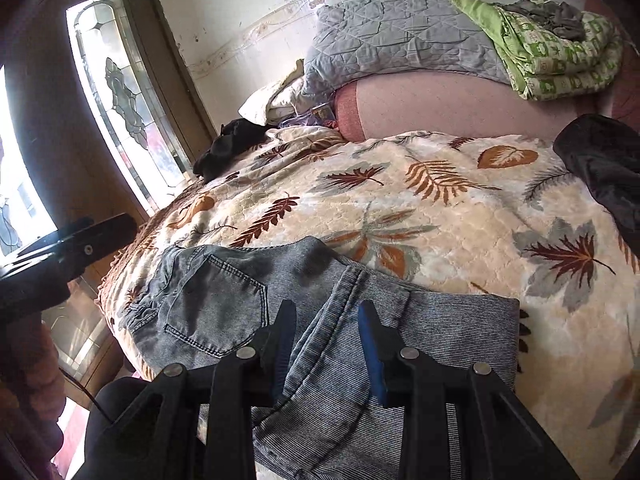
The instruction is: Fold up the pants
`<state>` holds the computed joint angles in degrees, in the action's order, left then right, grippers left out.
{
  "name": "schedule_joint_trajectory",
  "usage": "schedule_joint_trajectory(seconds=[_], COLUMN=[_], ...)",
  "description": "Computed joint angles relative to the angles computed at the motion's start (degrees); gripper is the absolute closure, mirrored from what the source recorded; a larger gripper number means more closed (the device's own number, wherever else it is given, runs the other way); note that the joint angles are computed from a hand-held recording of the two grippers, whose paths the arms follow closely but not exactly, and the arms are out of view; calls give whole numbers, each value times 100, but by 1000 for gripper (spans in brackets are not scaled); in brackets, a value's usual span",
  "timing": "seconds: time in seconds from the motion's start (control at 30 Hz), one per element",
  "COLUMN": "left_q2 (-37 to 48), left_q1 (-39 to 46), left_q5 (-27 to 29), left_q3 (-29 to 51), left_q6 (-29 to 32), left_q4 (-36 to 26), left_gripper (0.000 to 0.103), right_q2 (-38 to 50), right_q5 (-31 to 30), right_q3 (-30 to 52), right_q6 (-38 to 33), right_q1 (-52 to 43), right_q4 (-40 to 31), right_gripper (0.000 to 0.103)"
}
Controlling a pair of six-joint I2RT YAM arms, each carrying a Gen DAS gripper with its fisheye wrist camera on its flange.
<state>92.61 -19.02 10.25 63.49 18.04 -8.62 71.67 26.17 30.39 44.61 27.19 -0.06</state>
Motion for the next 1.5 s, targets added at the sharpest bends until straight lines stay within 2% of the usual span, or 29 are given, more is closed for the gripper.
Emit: schedule_joint_trajectory(seconds=[0.13,0.3,0.43,0.63,0.73,0.87,1.07,1.17,1.5], left_q2=[114,1018,1940,3661,4068,4633,5080,5476,5283], left_q1=[-7,570,1544,2784,3058,3014,2961,2903,2860], left_q5=[21,142,161,961,1395,1755,2435,2570,2728], left_q3=[84,951,1792,4034,4462,5203,5637,6157,5922], left_q6=[55,71,-325,-1186,-1581,-1671,-2150,-2185,-2338], left_q4=[-107,-1168,-1790,-3844,-4208,-4950,-5028,-5360,-4905], left_gripper=[0,0,0,0,0,0,0,0,0], right_q2=[-84,-113,-96,99,174,279,295,256,427], right_q5=[-3,-121,-125,-65,-104,-114,-43,-38,-52], right_q3=[-73,-137,-111,13,20,52,51,26,145], right_q6=[20,113,99,47,89,112,116,118,-6], right_q1=[-42,-216,-187,-87,-125,-149,-111,-117,-72], right_q4=[-72,-127,-141,-128,-93,-91,-168,-167,-140], right_gripper=[68,68,68,68,68,68,68,68,68])
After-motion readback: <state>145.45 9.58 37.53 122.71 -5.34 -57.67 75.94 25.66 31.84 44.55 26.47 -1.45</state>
